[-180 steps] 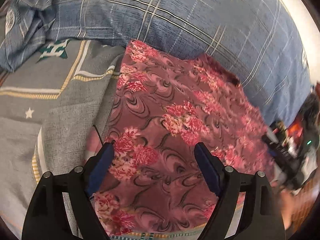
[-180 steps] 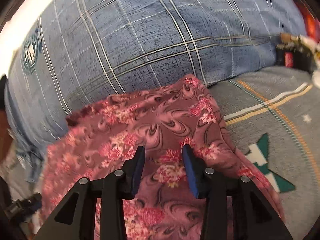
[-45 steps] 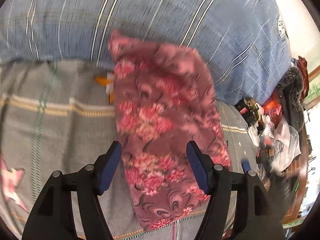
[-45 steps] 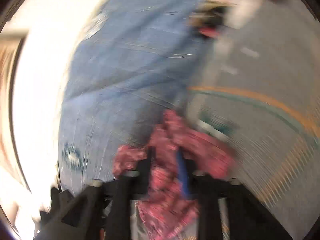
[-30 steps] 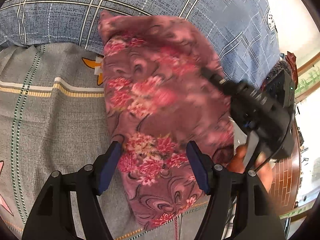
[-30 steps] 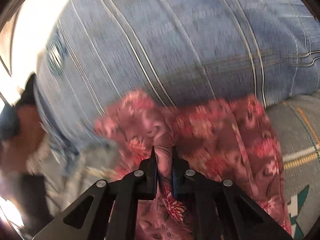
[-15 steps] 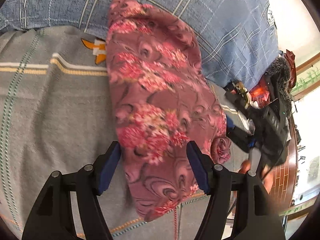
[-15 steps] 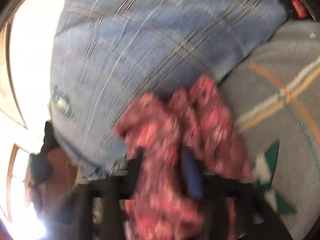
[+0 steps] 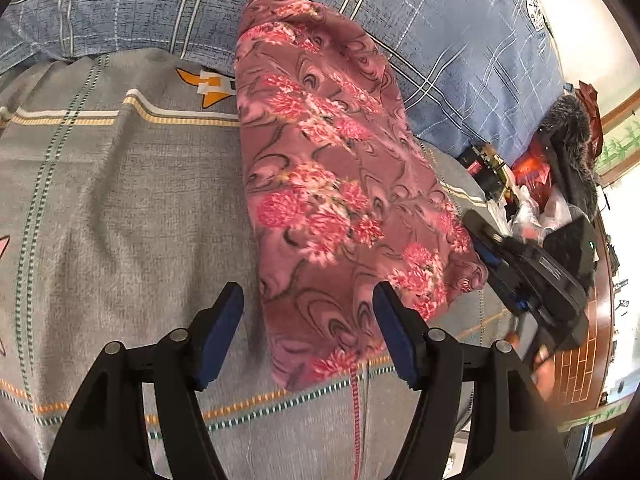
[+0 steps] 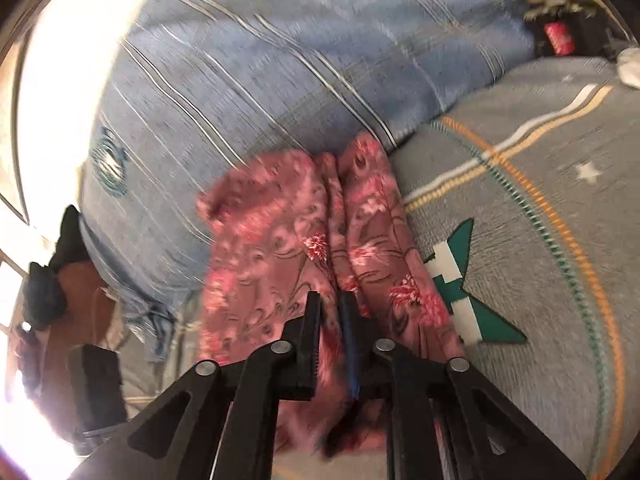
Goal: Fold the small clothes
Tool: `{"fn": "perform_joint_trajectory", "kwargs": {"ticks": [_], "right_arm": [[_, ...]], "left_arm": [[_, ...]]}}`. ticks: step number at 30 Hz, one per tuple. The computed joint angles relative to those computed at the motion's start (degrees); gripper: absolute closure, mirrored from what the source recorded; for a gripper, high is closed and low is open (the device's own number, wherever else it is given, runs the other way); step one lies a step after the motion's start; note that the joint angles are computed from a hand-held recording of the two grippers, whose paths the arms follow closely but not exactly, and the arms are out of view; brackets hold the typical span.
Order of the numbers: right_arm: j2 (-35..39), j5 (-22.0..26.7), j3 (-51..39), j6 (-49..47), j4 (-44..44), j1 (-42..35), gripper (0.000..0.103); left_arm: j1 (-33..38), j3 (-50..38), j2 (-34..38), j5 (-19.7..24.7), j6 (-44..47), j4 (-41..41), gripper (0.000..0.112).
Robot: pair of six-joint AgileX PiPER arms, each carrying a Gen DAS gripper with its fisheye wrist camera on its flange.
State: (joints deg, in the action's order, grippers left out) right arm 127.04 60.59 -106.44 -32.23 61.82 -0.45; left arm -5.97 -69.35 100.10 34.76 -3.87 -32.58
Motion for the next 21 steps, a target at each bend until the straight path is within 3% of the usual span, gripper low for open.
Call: {"fn": "perform_joint_trajectory", "kwargs": {"ticks": [1, 2, 4, 5, 6, 7, 11, 15, 19, 21], "right_arm": [[-0.8, 1.5, 0.8, -0.3, 0.2, -1.0, 0.067], [-2.1, 1.4, 3.3, -1.2, -0.1, -1.1, 0.046], [-3.8, 1.3, 6.1, -2.8, -2.8, -1.1, 0.043], [-4.8, 0.8, 6.9, -3.8, -5.1, -1.5, 0.054], [-6.0, -1.9, 7.9, -4.4, -6.7, -0.8, 0.085], [-5.7, -2.4, 6.7, -5.4, -6.0, -0.6, 0.099], [-8.5, -2.4, 11.7, -11.5, 3.8, -5.1, 0.1], [-3.4, -3.9, 7.7, -4.1, -4.8, -4.0, 0.102], [-4.3, -3.4, 9.4, -5.7, -2.7, -4.7, 0.101], [-5.4, -5.4, 8.7, -3.8, -4.2, -3.7, 0.094]], "left_arm": [[0.0, 0.6, -0.3, -0.3, 0.8, -1.3, 0.046], [-0.5, 0.9, -0.5, -0.6, 0.0, -1.0, 0.046], [-2.2, -0.3, 0.3, -0.9, -4.2, 2.3, 0.046], [-3.1, -1.1, 0.8, -0.9, -6.5, 4.2, 0.046], [-4.0, -1.5, 0.9, -0.9, -8.8, 6.2, 0.046], [-5.3, -1.8, 0.8, -1.3, -11.6, 9.1, 0.046], [-9.6, -3.1, 0.4, -1.4, -23.1, 22.4, 0.046], [-11.9, -5.7, 1.9, 0.9, -28.8, 29.5, 0.046], [-12.7, -5.9, 1.9, 2.1, -30.7, 33.4, 0.046], [-12.3, -7.3, 2.0, 3.2, -29.6, 33.6, 0.046]]}}
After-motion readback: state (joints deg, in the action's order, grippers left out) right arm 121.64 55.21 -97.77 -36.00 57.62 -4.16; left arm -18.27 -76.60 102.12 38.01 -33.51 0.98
